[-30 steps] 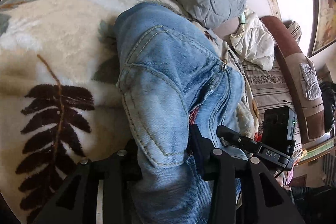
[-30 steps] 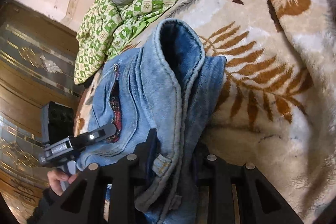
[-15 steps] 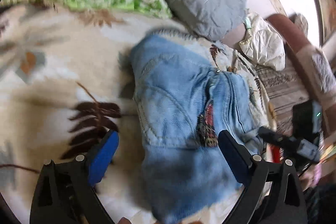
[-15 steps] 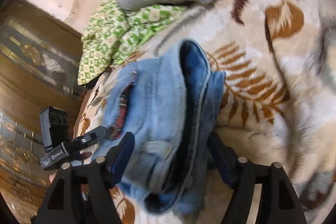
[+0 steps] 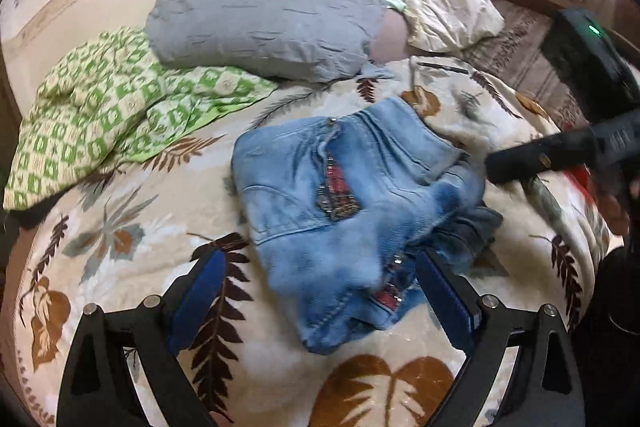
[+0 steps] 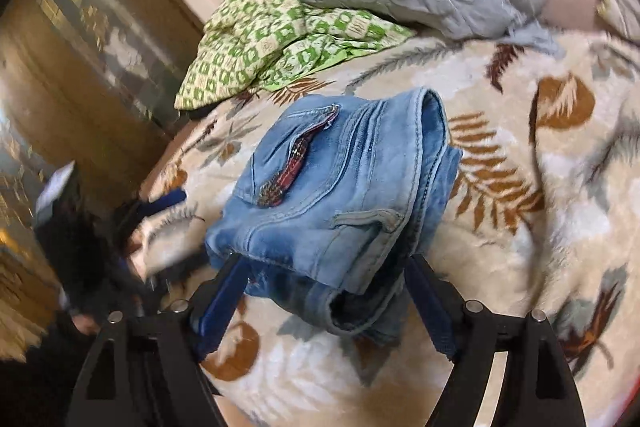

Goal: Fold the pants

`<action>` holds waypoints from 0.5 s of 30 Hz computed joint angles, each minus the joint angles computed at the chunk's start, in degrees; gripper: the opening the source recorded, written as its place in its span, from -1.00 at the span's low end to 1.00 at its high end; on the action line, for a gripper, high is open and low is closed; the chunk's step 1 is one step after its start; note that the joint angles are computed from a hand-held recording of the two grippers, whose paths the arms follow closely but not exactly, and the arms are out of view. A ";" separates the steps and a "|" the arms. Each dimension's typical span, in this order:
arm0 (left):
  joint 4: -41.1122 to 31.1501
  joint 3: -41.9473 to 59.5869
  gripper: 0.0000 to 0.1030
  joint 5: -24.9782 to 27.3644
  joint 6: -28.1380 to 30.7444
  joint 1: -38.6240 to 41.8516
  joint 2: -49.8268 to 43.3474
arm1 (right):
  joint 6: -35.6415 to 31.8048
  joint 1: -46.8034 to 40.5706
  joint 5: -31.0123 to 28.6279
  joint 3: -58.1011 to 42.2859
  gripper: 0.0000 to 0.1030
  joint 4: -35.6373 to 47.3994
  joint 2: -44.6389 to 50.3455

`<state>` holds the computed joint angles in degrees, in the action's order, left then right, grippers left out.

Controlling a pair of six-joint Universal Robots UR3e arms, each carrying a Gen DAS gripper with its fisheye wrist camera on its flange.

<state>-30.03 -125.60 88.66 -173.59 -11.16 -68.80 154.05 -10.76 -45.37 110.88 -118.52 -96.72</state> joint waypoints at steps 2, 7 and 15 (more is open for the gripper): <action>-0.65 0.69 0.86 0.95 0.08 -0.99 -0.44 | 1.30 -0.74 0.96 -0.35 0.61 0.67 0.83; -0.58 0.94 0.86 2.95 -0.23 -2.69 -1.09 | 1.99 -1.83 2.32 -0.93 0.61 3.85 1.25; -0.50 -0.10 0.86 2.40 0.27 -1.80 -1.04 | 2.31 -0.28 2.04 -1.81 0.61 4.28 1.75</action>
